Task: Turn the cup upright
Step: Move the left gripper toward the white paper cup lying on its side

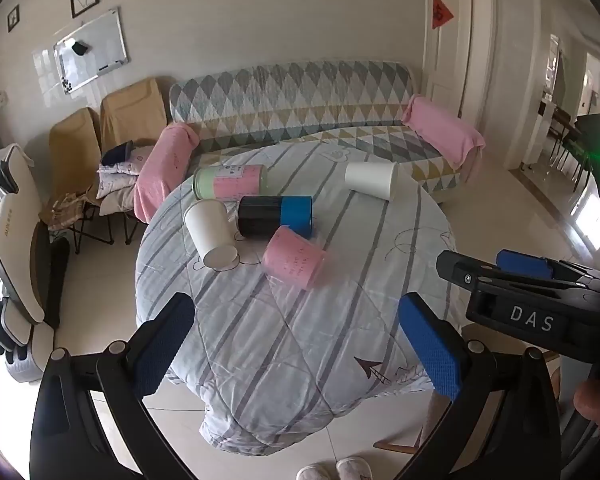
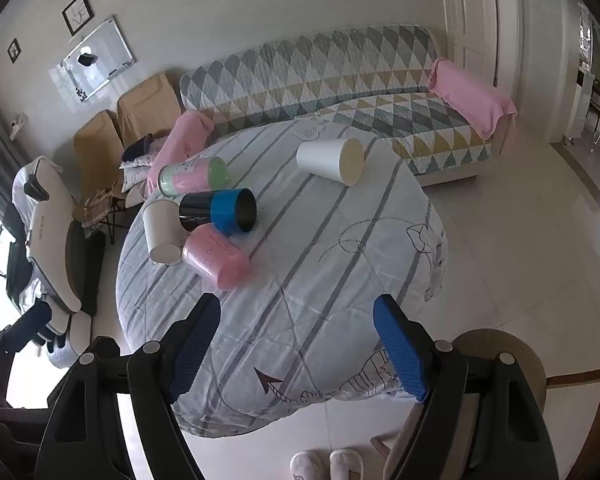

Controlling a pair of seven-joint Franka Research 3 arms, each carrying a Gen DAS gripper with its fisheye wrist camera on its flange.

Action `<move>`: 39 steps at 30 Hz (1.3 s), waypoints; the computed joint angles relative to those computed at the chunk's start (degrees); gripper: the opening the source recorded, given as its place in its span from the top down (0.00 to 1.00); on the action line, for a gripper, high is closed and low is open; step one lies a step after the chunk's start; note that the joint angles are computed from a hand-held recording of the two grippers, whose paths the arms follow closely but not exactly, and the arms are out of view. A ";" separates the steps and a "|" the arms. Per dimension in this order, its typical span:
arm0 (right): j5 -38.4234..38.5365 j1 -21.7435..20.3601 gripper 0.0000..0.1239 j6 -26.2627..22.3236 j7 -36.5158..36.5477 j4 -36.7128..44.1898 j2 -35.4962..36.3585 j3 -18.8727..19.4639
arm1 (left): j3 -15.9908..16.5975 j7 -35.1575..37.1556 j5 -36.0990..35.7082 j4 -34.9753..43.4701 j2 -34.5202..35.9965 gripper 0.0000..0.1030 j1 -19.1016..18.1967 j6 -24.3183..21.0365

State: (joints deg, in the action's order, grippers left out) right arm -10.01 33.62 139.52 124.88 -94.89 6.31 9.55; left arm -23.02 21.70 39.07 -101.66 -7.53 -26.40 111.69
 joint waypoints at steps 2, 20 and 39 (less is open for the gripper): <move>0.02 0.04 0.35 0.04 0.22 -0.01 0.05 -0.01 | -0.01 0.15 0.13 0.14 0.11 0.00 -0.02 -0.19; -1.55 0.78 0.35 -1.66 3.96 2.23 0.57 0.30 | 0.99 1.02 -0.03 -2.36 -2.31 0.00 0.46 2.62; -3.51 2.09 0.35 -2.80 7.63 6.51 2.76 -0.89 | 1.48 5.98 -2.60 -3.80 -3.76 0.00 4.21 6.82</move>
State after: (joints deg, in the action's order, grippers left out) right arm -13.52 35.71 136.72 132.51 -88.38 9.07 8.65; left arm -21.54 27.68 36.47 -105.46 -11.29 -22.19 118.51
